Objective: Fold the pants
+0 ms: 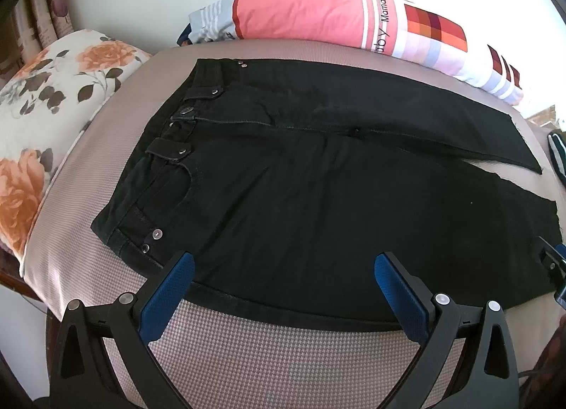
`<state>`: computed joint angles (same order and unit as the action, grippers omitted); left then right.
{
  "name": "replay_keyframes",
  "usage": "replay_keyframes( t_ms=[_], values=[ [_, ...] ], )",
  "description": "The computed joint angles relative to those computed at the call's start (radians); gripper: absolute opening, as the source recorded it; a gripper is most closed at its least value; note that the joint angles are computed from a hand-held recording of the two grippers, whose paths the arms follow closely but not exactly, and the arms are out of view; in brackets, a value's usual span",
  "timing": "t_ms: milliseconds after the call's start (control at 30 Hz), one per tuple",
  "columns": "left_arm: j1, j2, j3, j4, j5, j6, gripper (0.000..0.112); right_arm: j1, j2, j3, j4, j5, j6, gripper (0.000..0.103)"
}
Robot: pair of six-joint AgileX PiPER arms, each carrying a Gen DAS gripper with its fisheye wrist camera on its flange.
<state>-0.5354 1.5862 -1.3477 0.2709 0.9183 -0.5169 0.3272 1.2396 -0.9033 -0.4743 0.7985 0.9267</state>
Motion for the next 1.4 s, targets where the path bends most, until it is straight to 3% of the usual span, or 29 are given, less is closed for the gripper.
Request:
replay_keyframes(
  t_ms=[1400],
  values=[
    [0.000,0.004,0.003,0.008,0.011,0.002,0.101,0.010,-0.010,0.002,0.005,-0.008,-0.003,0.103]
  ],
)
